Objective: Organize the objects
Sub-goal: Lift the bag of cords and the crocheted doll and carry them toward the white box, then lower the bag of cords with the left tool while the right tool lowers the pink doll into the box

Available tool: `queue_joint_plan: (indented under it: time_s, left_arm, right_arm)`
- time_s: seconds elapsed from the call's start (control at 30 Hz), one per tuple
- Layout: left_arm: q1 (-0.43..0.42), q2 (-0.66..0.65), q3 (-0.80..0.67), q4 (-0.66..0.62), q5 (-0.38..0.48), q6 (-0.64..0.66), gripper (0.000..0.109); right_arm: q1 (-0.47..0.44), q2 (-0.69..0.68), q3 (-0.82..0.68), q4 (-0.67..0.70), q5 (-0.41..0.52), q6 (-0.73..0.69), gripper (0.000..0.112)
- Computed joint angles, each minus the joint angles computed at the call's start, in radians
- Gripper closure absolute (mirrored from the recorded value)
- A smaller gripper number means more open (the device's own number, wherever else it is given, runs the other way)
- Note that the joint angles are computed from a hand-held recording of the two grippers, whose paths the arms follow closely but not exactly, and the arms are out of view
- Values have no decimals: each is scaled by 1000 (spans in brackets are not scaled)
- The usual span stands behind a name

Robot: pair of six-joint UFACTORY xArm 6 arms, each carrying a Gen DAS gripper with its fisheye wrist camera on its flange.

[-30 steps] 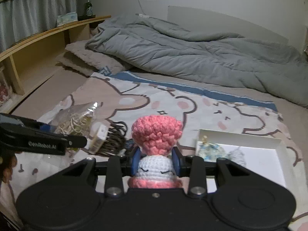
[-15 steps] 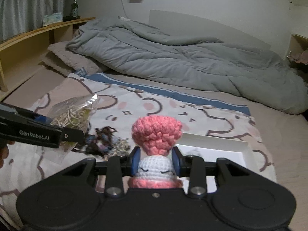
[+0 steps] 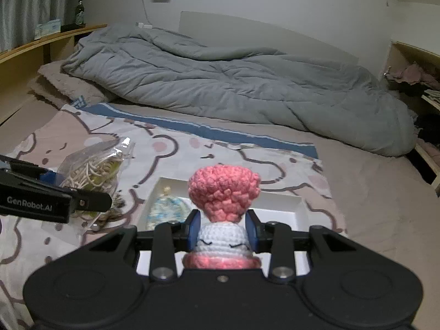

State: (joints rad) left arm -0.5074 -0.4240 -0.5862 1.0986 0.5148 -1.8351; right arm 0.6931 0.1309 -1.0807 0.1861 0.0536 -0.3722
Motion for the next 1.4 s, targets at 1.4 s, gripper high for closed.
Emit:
queue_joint_plan:
  time_s: [1.4]
  left_arm:
    - [209,850,-657,527,-382,-650,53]
  right_arm:
    - [-198,579,-620,284,225,-312,76]
